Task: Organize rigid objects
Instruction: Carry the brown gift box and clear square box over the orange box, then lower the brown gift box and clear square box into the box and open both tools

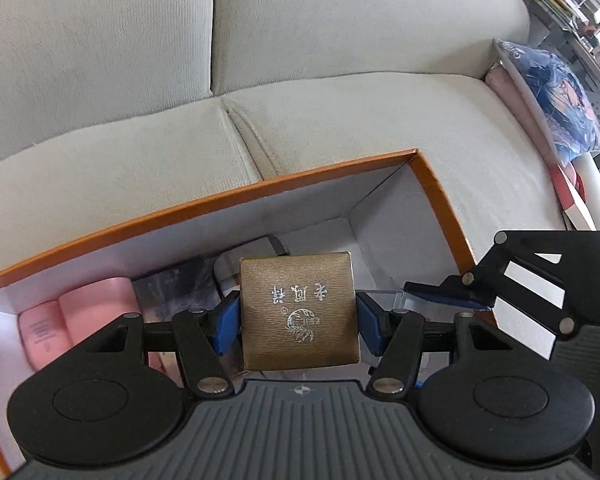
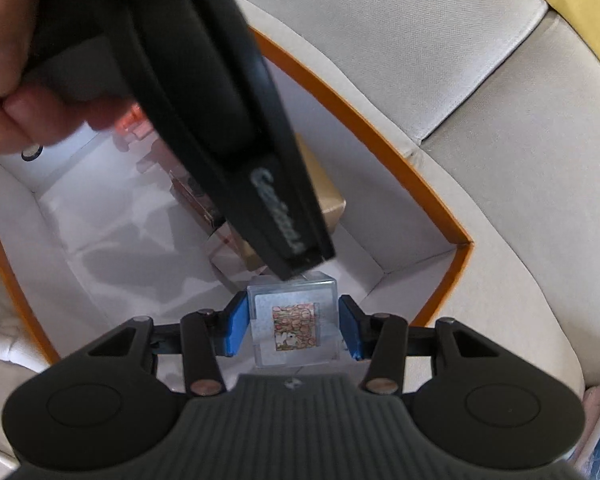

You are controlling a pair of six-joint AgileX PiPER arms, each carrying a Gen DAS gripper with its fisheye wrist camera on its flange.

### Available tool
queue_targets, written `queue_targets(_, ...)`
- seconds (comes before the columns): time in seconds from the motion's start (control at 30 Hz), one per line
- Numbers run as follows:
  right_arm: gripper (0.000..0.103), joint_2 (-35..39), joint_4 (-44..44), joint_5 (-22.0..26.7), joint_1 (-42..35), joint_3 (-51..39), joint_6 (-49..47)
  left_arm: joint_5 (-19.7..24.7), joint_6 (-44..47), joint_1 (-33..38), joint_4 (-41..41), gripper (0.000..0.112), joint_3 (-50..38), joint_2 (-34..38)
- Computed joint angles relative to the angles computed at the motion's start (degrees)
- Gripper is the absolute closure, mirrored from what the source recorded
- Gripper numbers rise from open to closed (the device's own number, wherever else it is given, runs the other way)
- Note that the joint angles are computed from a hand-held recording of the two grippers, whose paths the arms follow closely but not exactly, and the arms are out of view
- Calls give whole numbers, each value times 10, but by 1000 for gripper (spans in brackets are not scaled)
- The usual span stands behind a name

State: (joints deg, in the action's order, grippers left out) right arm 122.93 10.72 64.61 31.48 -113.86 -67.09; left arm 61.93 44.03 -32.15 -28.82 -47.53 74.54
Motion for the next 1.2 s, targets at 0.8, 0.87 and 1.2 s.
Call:
queue_targets(0.8, 54, 9, -2, 38, -6, -15, 23, 42, 220, 58, -49, 48, 13, 8)
queue_targets(0.87, 54, -1, 1, 36, -9, -1, 37, 57, 300, 80, -54, 50, 16, 1)
queue_targets(1.2, 54, -61, 26, 1, -17, 98, 203, -3, 614, 93, -84, 65, 99, -62)
